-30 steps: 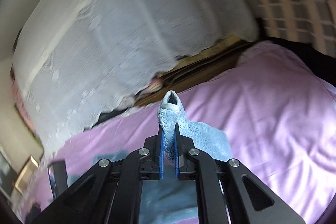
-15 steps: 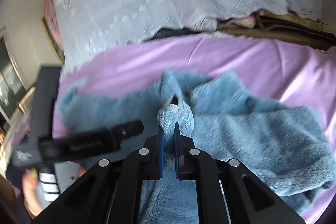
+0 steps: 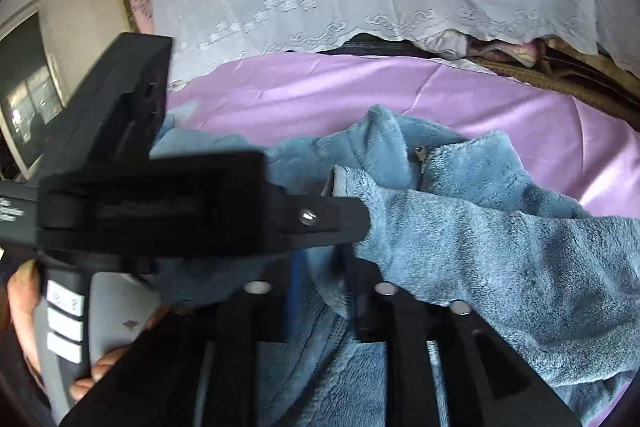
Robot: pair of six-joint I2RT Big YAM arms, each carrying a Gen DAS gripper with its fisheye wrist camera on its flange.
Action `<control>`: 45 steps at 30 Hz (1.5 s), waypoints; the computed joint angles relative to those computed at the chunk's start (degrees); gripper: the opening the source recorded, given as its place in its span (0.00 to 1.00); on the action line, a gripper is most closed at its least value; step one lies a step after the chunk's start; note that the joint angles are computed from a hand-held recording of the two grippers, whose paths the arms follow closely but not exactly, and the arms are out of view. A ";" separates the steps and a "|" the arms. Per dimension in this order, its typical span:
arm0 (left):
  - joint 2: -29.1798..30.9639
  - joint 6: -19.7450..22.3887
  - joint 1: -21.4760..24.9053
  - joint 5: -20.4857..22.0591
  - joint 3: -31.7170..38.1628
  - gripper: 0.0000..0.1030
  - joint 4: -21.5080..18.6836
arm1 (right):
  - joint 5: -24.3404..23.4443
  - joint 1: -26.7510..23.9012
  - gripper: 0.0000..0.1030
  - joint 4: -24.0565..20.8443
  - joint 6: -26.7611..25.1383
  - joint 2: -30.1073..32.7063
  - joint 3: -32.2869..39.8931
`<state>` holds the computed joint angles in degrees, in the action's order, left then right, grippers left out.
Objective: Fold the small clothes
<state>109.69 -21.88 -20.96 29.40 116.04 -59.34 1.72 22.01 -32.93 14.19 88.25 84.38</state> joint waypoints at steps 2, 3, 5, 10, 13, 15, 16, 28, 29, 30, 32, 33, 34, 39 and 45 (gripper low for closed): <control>-0.37 -0.64 -0.20 0.70 -0.32 0.96 0.32 | -0.95 -0.35 0.41 -0.28 -1.24 -1.71 -1.14; -0.12 -1.10 -0.10 1.92 0.00 0.95 0.17 | -0.88 -0.50 0.40 -0.48 -2.11 -2.51 -1.66; 0.54 -2.24 -0.29 4.41 0.82 0.95 -0.27 | 0.86 -0.85 0.40 -0.94 -4.12 -4.86 -3.45; 2.02 -1.09 -1.82 4.84 3.65 0.69 -2.54 | 5.48 -3.58 0.40 0.40 -3.60 -12.11 -10.03; 4.17 -0.75 -2.85 0.84 6.70 0.44 -4.88 | 6.19 -7.31 0.40 1.52 -0.05 -16.26 -13.88; 3.65 -1.28 -2.60 0.37 5.85 0.14 -3.79 | 7.62 -10.29 0.40 1.42 3.35 -18.07 -15.55; 3.15 -1.92 -2.06 2.28 4.84 0.10 -2.34 | 8.11 -12.14 0.40 1.05 5.55 -18.67 -16.05; 0.90 0.24 -0.50 -6.69 -0.78 0.15 3.76 | 5.77 -15.73 0.25 3.07 14.37 -16.00 -15.83; 1.07 0.78 -0.47 -6.97 -0.63 0.15 3.90 | 7.09 -14.70 0.25 2.27 12.93 -15.21 -14.84; 1.02 0.91 -0.42 -7.06 -0.66 0.15 4.16 | 8.03 -14.04 0.25 0.69 11.56 -13.91 -13.35; 0.33 0.22 -0.05 -7.23 -1.59 0.16 5.16 | 9.26 -13.54 0.22 -5.94 10.40 -9.53 -9.20; -0.24 -0.62 0.17 -8.09 -2.48 0.17 5.98 | 8.40 -14.01 0.19 -9.13 11.16 -7.45 -7.67; -0.52 -1.06 0.33 -8.19 -3.07 0.17 6.39 | 6.45 -14.84 0.18 -10.62 11.74 -5.76 -7.15; -0.47 -0.42 0.47 -8.58 -3.59 0.17 5.99 | -0.18 -17.94 0.17 -4.54 14.69 -8.52 -9.73; -1.33 1.50 -0.09 -11.03 -4.75 0.17 6.64 | 0.29 -19.18 0.17 -12.02 11.66 -0.44 -0.46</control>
